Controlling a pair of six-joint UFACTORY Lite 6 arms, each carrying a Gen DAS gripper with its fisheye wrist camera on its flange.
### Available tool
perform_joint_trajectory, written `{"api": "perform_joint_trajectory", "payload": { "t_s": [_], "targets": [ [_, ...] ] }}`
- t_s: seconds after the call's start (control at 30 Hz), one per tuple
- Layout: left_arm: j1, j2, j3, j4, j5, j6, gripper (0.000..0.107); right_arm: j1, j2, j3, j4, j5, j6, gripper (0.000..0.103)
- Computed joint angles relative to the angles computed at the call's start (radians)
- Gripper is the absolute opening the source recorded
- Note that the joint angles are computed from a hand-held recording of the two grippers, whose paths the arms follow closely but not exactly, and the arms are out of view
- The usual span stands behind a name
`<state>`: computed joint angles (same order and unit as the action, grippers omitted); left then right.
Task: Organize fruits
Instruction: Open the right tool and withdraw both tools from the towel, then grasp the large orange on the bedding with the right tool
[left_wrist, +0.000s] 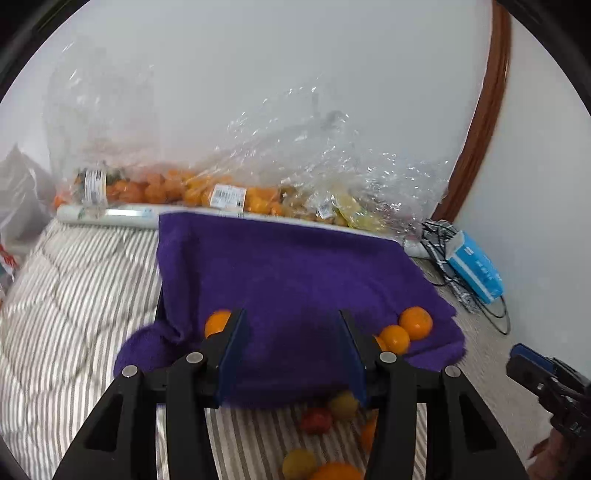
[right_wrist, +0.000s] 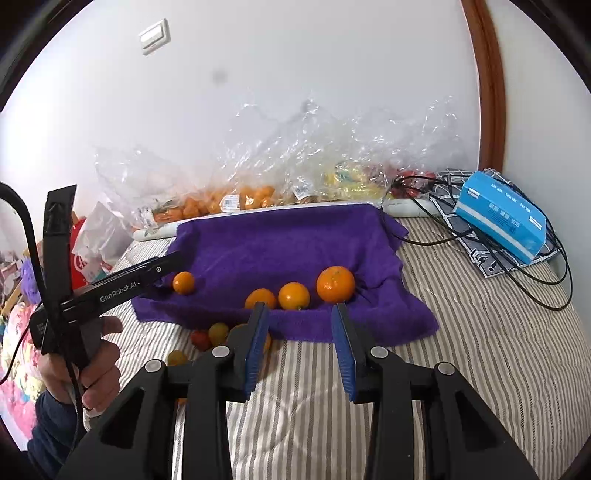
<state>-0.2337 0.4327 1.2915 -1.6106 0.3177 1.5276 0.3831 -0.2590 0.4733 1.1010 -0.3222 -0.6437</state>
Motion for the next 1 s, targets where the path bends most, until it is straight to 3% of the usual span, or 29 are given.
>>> {"api": "perform_joint_trajectory", "payload": {
  "t_s": [0.07, 0.13, 0.23, 0.53, 0.87, 1.0],
  "targets": [
    [0.028, -0.055, -0.071, -0.039, 0.029, 0.060, 0.047, 0.038, -0.018, -0.014, 0.069, -0.036, -0.061, 0.035],
    [0.038, -0.112, -0.146, -0.117, -0.006, 0.165, 0.047, 0.074, -0.011, -0.022, 0.098, -0.070, -0.070, 0.036],
    [0.079, -0.180, -0.243, -0.185, -0.011, 0.275, 0.047, 0.085, 0.024, -0.028, 0.036, -0.065, 0.016, 0.035],
    [0.235, -0.173, -0.333, -0.121, 0.090, 0.244, 0.050, 0.147, 0.235, 0.062, -0.032, -0.049, 0.138, 0.035],
    [0.246, -0.170, -0.362, -0.152, 0.118, 0.269, 0.050, 0.126, 0.432, 0.190, -0.375, 0.012, 0.465, 0.037],
    [0.240, -0.171, -0.363, -0.152, 0.115, 0.272, 0.050, 0.125, 0.506, 0.245, -0.417, 0.020, 0.500, 0.041]
  ]
}}
